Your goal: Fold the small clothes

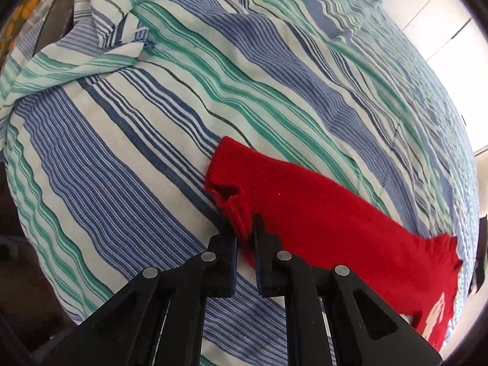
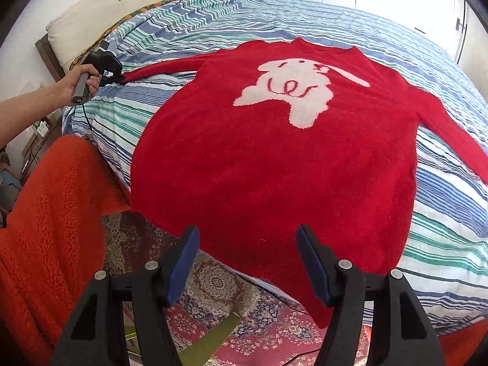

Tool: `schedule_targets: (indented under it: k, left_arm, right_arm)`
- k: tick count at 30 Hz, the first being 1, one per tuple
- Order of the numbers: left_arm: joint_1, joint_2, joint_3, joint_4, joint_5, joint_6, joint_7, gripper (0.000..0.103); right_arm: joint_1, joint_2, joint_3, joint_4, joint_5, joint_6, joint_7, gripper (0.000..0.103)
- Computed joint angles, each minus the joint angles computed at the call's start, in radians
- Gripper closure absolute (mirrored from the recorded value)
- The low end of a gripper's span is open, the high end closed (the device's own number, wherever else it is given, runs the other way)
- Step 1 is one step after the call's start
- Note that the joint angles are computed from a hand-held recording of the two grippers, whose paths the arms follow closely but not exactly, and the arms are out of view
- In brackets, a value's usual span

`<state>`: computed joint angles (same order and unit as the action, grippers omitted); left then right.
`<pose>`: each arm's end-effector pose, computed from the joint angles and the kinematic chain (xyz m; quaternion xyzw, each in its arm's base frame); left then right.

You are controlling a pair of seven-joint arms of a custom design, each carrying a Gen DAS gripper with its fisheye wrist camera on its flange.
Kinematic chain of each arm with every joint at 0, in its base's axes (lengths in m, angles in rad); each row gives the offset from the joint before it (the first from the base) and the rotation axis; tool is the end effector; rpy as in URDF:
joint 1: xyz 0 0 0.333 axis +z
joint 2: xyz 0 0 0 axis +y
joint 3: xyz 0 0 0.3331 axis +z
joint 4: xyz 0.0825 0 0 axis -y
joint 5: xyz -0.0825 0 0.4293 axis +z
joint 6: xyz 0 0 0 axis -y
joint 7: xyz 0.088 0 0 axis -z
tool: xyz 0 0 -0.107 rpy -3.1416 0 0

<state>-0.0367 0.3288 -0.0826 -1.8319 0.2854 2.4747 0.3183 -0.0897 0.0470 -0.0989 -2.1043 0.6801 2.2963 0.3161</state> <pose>0.7003 -0.0805 0.3774 -0.9357 0.3026 -0.1465 0.1068 0.5993 -0.1001 0.4063 -0.8605 0.4309 -0.0520 0.2666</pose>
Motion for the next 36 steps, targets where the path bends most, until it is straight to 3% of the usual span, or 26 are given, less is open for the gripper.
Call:
schedule_targets:
  k: [4, 7, 9, 11, 13, 15, 17, 19, 20, 21, 22, 23, 25, 29, 35, 36]
  left_arm:
    - [-0.065, -0.105, 0.018, -0.077, 0.153, -0.024, -0.131, 0.053]
    - [-0.073, -0.200, -0.042, -0.180, 0.134, 0.084, -0.068, 0.051]
    - [-0.071, -0.214, -0.107, -0.219, -0.050, 0.196, 0.129, 0.050]
    - [-0.083, -0.170, -0.179, -0.198, -0.247, 0.255, 0.349, 0.048]
    - [-0.114, -0.098, -0.224, -0.143, -0.332, 0.257, 0.465, 0.047]
    - [-0.157, -0.009, -0.233, -0.052, -0.332, 0.210, 0.508, 0.047]
    - [-0.216, 0.052, -0.209, 0.014, -0.279, 0.152, 0.471, 0.047]
    - [-0.253, 0.075, -0.188, 0.036, -0.239, 0.151, 0.432, 0.042]
    - [-0.266, 0.075, -0.179, 0.035, -0.222, 0.157, 0.408, 0.042]
    - [-0.257, 0.077, -0.191, 0.033, -0.237, 0.171, 0.415, 0.059]
    - [-0.217, 0.079, -0.237, 0.026, -0.307, 0.186, 0.470, 0.098]
    - [-0.179, 0.083, -0.280, 0.021, -0.394, 0.200, 0.530, 0.101]
    - [-0.187, 0.039, -0.285, -0.024, -0.405, 0.219, 0.543, 0.101]
    - [-0.225, 0.023, -0.255, -0.028, -0.386, 0.154, 0.534, 0.101]
    - [-0.251, 0.050, -0.224, -0.007, -0.348, 0.127, 0.484, 0.093]
    - [-0.250, 0.042, -0.226, -0.016, -0.348, 0.133, 0.488, 0.086]
  right_arm:
    - [-0.022, 0.015, -0.017, 0.043, 0.034, -0.041, 0.038, 0.038]
    - [-0.068, 0.057, -0.044, 0.121, 0.081, -0.055, 0.135, 0.038]
    - [-0.106, 0.112, -0.062, 0.200, 0.080, -0.079, 0.250, 0.037]
    - [-0.149, 0.180, -0.066, 0.293, 0.074, -0.160, 0.333, 0.037]
    - [-0.195, 0.251, -0.050, 0.389, 0.091, -0.295, 0.372, 0.037]
    - [-0.235, 0.337, -0.024, 0.493, 0.098, -0.474, 0.412, 0.037]
    - [-0.235, 0.366, -0.006, 0.507, 0.065, -0.512, 0.422, 0.038]
    - [-0.231, 0.385, 0.010, 0.513, 0.037, -0.556, 0.411, 0.042]
    - [-0.233, 0.396, 0.020, 0.518, 0.034, -0.590, 0.397, 0.056]
    - [-0.229, 0.401, 0.025, 0.518, 0.022, -0.609, 0.383, 0.079]
    - [-0.216, 0.396, 0.024, 0.509, -0.002, -0.601, 0.374, 0.094]
    - [-0.206, 0.389, 0.021, 0.500, -0.023, -0.590, 0.371, 0.097]
    - [-0.210, 0.370, 0.018, 0.492, -0.020, -0.596, 0.362, 0.097]
    - [-0.220, 0.328, -0.003, 0.481, -0.032, -0.600, 0.349, 0.097]
    - [-0.166, 0.311, -0.014, 0.419, -0.148, -0.478, 0.406, 0.096]
    - [-0.160, 0.300, -0.013, 0.403, -0.155, -0.455, 0.400, 0.092]
